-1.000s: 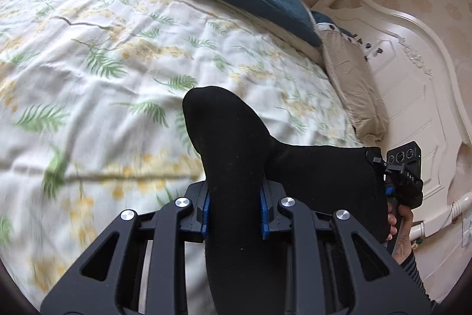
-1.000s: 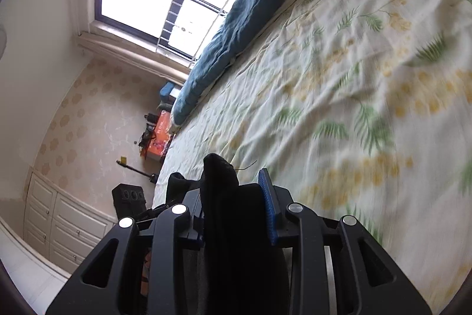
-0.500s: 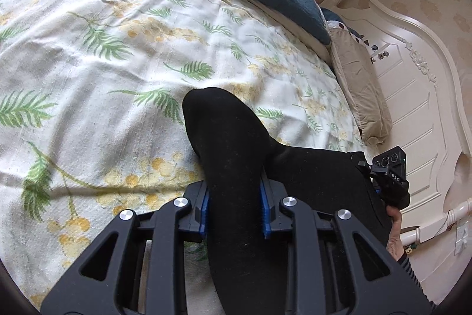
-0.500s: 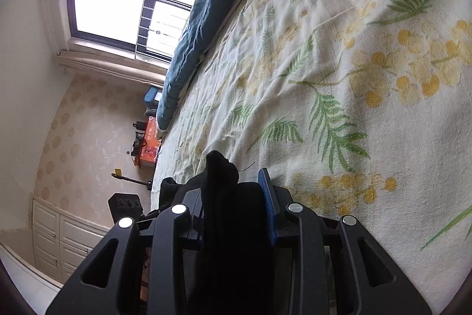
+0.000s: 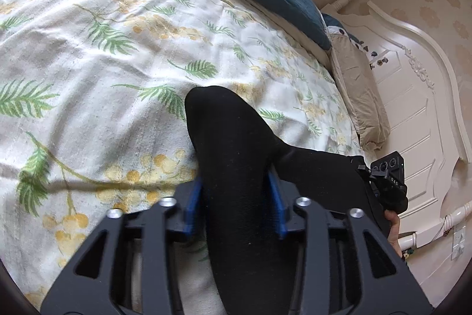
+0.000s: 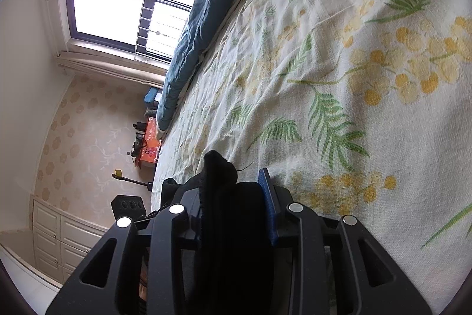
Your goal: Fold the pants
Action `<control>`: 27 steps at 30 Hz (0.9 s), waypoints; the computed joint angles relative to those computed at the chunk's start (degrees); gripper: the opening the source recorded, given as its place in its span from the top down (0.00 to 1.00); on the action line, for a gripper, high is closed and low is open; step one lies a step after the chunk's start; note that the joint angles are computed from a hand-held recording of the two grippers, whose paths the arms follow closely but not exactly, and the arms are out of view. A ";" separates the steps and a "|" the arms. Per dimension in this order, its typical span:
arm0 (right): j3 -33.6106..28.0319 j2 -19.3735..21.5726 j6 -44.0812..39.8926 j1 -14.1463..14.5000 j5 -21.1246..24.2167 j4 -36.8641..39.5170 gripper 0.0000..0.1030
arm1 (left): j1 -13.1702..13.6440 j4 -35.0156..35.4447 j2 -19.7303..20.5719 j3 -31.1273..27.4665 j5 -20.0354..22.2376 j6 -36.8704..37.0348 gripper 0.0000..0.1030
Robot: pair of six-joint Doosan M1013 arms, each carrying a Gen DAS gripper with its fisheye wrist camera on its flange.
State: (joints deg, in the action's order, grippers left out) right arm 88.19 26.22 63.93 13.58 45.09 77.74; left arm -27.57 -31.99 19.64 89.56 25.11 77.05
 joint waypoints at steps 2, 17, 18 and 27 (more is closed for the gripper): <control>0.26 -0.33 -0.04 -0.03 0.14 0.14 0.62 | -0.16 -0.35 -0.29 0.39 -0.76 0.19 0.51; 13.65 -11.57 -1.31 -0.45 -2.36 3.25 0.31 | -3.20 -15.09 -8.96 11.84 -5.51 4.47 0.28; 14.33 -11.97 -1.72 -0.37 -2.25 3.98 0.31 | -3.52 -16.36 -9.45 12.54 -5.90 5.25 0.27; 15.59 -13.01 -1.68 1.92 -3.44 3.85 0.26 | -6.33 -24.53 -10.83 15.40 -8.16 11.08 0.23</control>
